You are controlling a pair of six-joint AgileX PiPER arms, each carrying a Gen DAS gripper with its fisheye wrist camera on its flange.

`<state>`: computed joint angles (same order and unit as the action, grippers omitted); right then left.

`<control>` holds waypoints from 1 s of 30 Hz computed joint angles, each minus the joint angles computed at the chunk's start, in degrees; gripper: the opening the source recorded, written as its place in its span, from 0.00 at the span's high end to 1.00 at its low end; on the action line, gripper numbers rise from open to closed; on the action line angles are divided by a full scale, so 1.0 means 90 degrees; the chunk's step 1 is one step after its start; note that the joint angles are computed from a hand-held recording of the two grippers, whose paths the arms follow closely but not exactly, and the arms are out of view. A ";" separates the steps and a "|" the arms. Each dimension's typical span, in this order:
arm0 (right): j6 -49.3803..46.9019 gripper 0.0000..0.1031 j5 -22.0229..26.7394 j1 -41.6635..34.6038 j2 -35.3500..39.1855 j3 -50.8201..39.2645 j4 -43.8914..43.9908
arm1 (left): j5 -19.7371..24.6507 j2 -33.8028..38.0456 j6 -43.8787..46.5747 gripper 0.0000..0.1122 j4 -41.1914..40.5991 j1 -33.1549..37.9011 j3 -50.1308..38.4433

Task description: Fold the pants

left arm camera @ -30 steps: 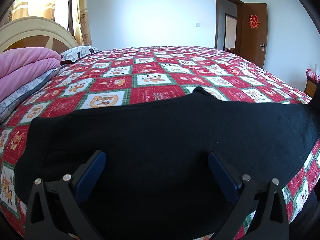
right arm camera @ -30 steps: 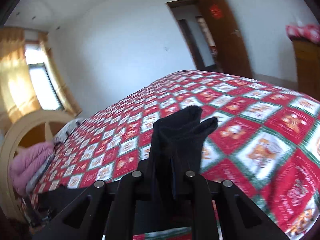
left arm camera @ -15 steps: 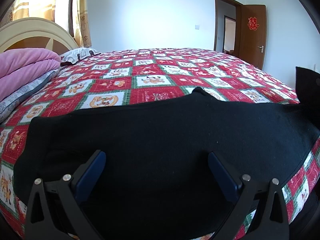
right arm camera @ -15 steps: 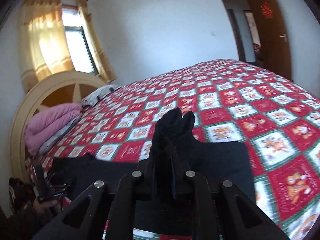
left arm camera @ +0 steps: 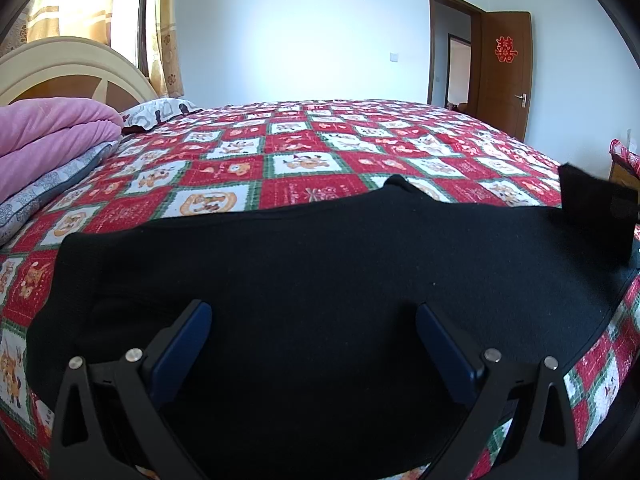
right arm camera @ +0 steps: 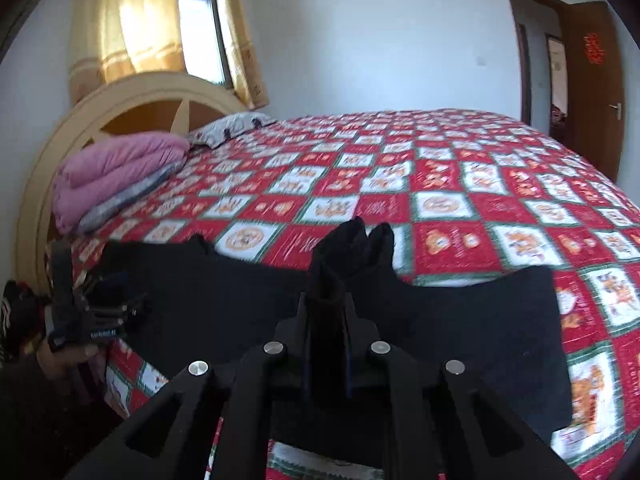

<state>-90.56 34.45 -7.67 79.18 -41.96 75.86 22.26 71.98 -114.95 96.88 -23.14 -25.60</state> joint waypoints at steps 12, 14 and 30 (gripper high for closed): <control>0.0579 0.81 -0.2150 0.1859 0.0210 0.0500 -0.1544 | 0.0060 -0.0028 -0.0123 0.08 0.0093 -0.0037 0.0050; 0.0659 0.63 -0.1932 0.1811 0.0110 0.0503 -0.1703 | 0.0186 -0.0096 0.0169 0.08 -0.0320 -0.0132 0.0010; 0.0667 0.60 0.0518 -0.2738 -0.0377 -0.0407 -0.2506 | -0.0997 0.0610 0.3749 0.08 -0.4164 -0.1209 -0.1880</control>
<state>-84.56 39.10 -32.31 75.79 -45.62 53.30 13.29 77.47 -81.21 59.41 -34.02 -42.52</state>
